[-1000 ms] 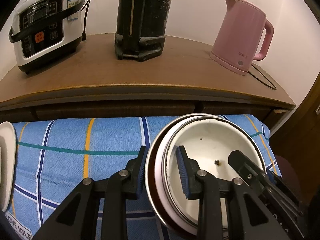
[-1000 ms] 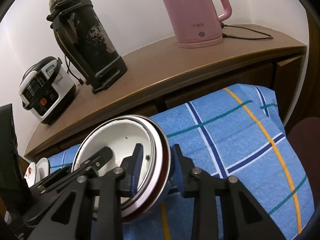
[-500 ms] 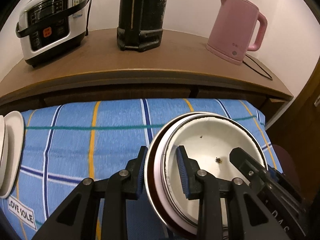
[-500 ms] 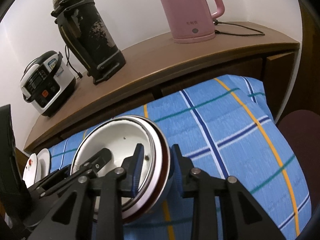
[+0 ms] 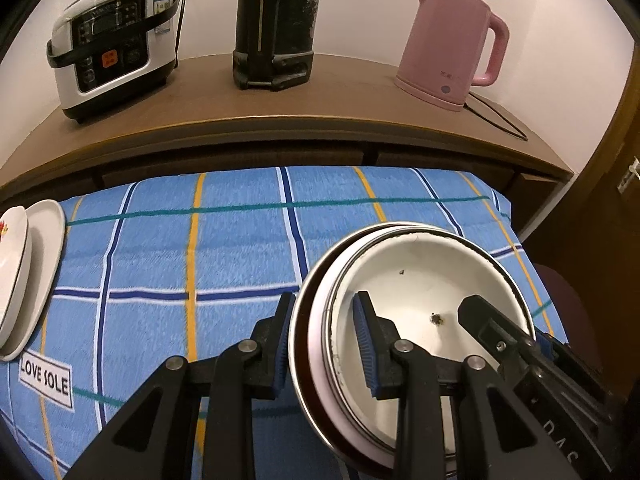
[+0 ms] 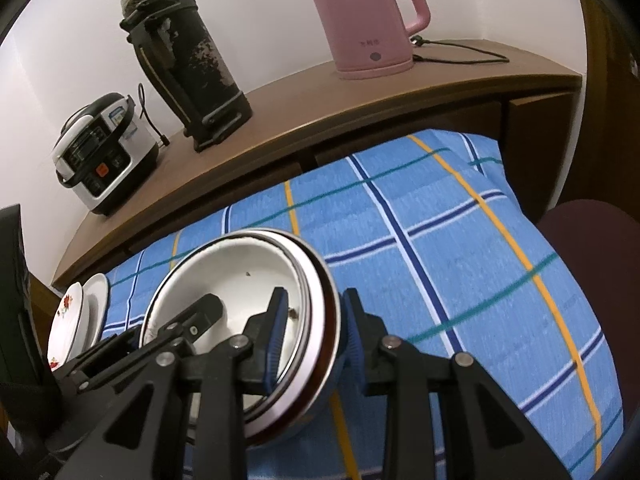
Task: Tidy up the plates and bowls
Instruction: 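Lift the bowl stack with both grippers off the table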
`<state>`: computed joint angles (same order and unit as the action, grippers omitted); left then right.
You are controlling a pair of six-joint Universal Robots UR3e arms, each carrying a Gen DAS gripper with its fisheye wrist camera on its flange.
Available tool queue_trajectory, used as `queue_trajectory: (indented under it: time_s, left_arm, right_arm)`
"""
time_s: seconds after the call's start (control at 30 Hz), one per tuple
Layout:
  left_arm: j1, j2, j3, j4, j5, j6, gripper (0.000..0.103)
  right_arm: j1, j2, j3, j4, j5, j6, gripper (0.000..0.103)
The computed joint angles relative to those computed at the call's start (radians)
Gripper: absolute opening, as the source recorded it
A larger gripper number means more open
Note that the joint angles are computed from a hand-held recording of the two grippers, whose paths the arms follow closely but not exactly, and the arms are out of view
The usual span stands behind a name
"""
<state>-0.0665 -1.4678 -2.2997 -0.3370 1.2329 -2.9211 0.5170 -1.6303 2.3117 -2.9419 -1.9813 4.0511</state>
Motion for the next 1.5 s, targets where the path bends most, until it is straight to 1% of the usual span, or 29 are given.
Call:
queue_trajectory:
  time_s: [0.23,0.63,0.97,1.2,1.5]
  left_arm:
    - [0.036,0.121,-0.072,-0.057,-0.020,0.046,0.032]
    - [0.114,0.308,-0.161,-0.174,-0.065,0.123,0.032]
    - [0.203,0.475,-0.203,-0.317,-0.107,0.207,0.032]
    - [0.317,0.629,-0.229,-0.490,-0.159,0.305,0.032]
    - [0.445,0.783,-0.222,-0.693,-0.219,0.420,0.032]
  right_arm:
    - [0.094,-0.025,-0.002,0.058,-0.060,0.083,0.028]
    - [0.202,-0.016,-0.050,0.155,-0.124,0.171,0.028]
    - [0.281,0.014,-0.101,0.210,-0.162,0.234,0.028]
    - [0.323,0.055,-0.145,0.232,-0.176,0.255,0.028]
    - [0.364,0.102,-0.216,0.269,-0.196,0.269,0.028]
